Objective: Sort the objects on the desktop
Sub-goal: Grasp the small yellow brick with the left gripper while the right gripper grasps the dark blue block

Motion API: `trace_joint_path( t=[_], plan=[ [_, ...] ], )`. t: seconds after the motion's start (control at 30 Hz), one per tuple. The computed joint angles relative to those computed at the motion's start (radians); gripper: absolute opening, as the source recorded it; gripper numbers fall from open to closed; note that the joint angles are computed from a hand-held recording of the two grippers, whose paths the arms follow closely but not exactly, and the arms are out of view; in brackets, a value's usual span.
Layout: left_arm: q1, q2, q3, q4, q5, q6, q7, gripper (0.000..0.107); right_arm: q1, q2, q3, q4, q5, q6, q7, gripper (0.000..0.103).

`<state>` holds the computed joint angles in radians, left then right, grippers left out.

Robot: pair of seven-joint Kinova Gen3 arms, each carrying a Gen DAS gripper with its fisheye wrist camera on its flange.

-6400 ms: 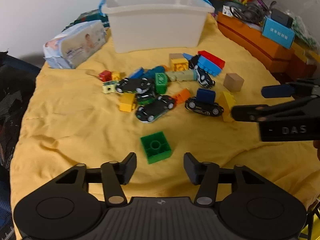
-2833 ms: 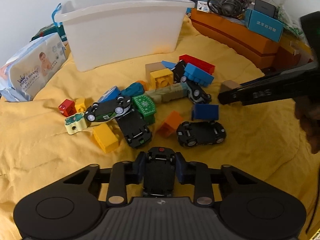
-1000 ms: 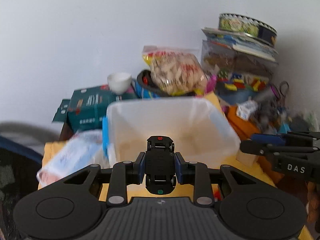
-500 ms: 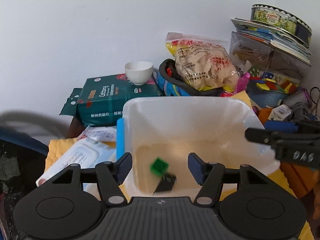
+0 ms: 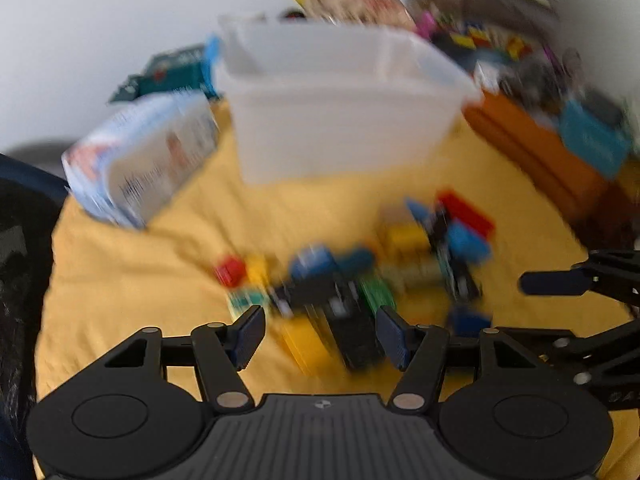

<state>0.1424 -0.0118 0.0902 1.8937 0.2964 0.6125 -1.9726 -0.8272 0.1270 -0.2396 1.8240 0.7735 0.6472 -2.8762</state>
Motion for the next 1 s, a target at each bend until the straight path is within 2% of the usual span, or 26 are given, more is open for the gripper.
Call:
trace_joint_path(
  t=[0.07,0.17,0.23,0.33,0.47,0.53,0.63,0.83,0.9,1.0],
  plan=[
    [0.016,-0.004,0.016,0.039,-0.055,-0.047,0.029,0.061,-0.015,0.013,-0.003,0.007,0.009,0.009,-0.021,0.058],
    [0.029,0.012,0.026,0.057,-0.137,-0.095,0.114,0.060,-0.050,0.029,0.010,-0.008,0.076,0.069,-0.124,0.058],
    [0.028,0.023,0.020,0.058,-0.142,-0.100,0.138,0.053,-0.061,0.038,0.031,-0.024,0.080,0.080,-0.168,0.055],
    [0.029,0.032,0.020,0.073,-0.156,-0.130,0.146,0.042,-0.047,0.052,0.021,-0.040,0.069,0.094,-0.180,0.051],
    [0.036,0.043,0.024,0.086,-0.187,-0.163,0.171,0.042,-0.074,0.099,0.036,-0.079,0.058,0.151,-0.173,0.042],
    [0.052,0.049,0.010,0.083,-0.199,-0.159,0.189,0.042,-0.057,0.113,0.035,-0.086,0.018,0.125,-0.171,0.042],
    [0.029,0.055,0.021,0.079,-0.175,-0.149,0.191,0.043,-0.082,0.130,0.057,-0.095,0.024,0.133,-0.200,0.042],
    [0.047,0.071,0.021,0.086,-0.255,-0.168,0.281,0.043,-0.096,0.162,0.079,-0.133,0.009,0.166,-0.218,0.042],
    [0.044,0.071,0.027,0.091,-0.246,-0.180,0.255,0.042,-0.099,0.167,0.084,-0.136,0.006,0.167,-0.211,0.042],
    [0.023,0.073,0.036,0.098,-0.177,-0.196,0.153,0.038,-0.097,0.163,0.090,-0.131,0.004,0.150,-0.208,0.042]
  ],
)
